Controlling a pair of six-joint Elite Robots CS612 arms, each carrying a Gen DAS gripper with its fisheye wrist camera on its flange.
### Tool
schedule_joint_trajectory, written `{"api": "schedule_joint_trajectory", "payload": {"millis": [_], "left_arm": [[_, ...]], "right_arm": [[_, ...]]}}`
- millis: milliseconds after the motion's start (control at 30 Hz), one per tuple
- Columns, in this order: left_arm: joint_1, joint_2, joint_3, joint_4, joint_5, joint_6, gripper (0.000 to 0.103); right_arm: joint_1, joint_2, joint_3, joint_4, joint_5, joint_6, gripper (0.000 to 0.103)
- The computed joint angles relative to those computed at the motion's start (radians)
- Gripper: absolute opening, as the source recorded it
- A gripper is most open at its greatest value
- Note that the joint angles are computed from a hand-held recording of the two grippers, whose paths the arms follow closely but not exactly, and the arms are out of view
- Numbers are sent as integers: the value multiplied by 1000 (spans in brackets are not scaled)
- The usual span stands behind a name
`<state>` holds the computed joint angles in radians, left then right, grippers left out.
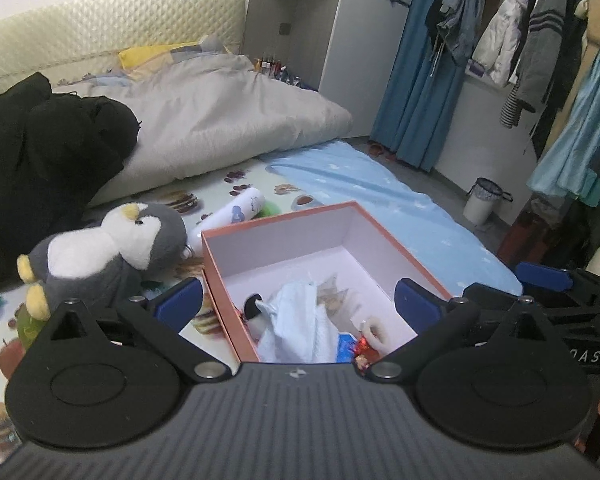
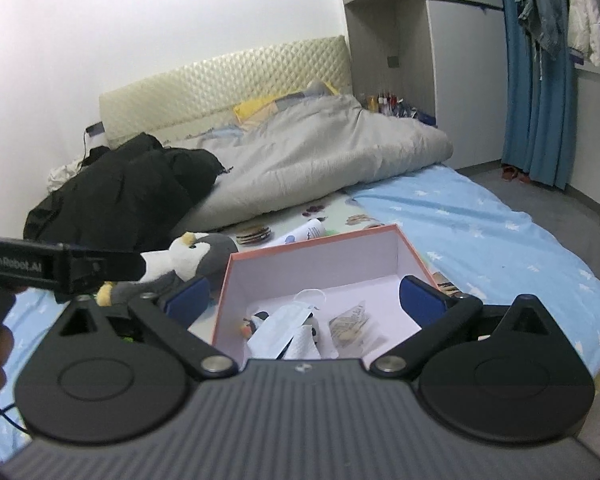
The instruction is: Organize soft objects
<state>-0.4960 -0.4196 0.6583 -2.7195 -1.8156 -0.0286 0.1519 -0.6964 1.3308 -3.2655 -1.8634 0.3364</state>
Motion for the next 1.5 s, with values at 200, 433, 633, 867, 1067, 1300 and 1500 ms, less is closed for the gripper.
{"api": "schedule_joint_trajectory", "payload": {"millis": [200, 433, 633, 867, 1067, 1300, 1500], "left_arm": [[-6, -93, 214, -147, 19, 3, 103], [-13, -151, 355, -240, 56, 9, 103], [-15, -168, 423, -264, 77, -18, 103], [-16, -169, 461, -285, 113, -44, 103], [-16, -167, 468, -289, 126, -56, 103], [-19, -170, 476, -302, 138, -55, 103], [-19, -170, 478, -301, 146, -61, 103]], "right_arm": [[24, -18, 59, -76, -27, 16, 103], [45, -27, 110, -106, -30, 20, 103], [57, -27, 144, -123, -43, 31, 103], [58, -12, 140, -110, -32, 52, 103], [62, -9, 133, -78, -28, 46, 103], [65, -10, 133, -77, -32, 39, 103], [64, -9, 131, -74, -36, 37, 103]]}}
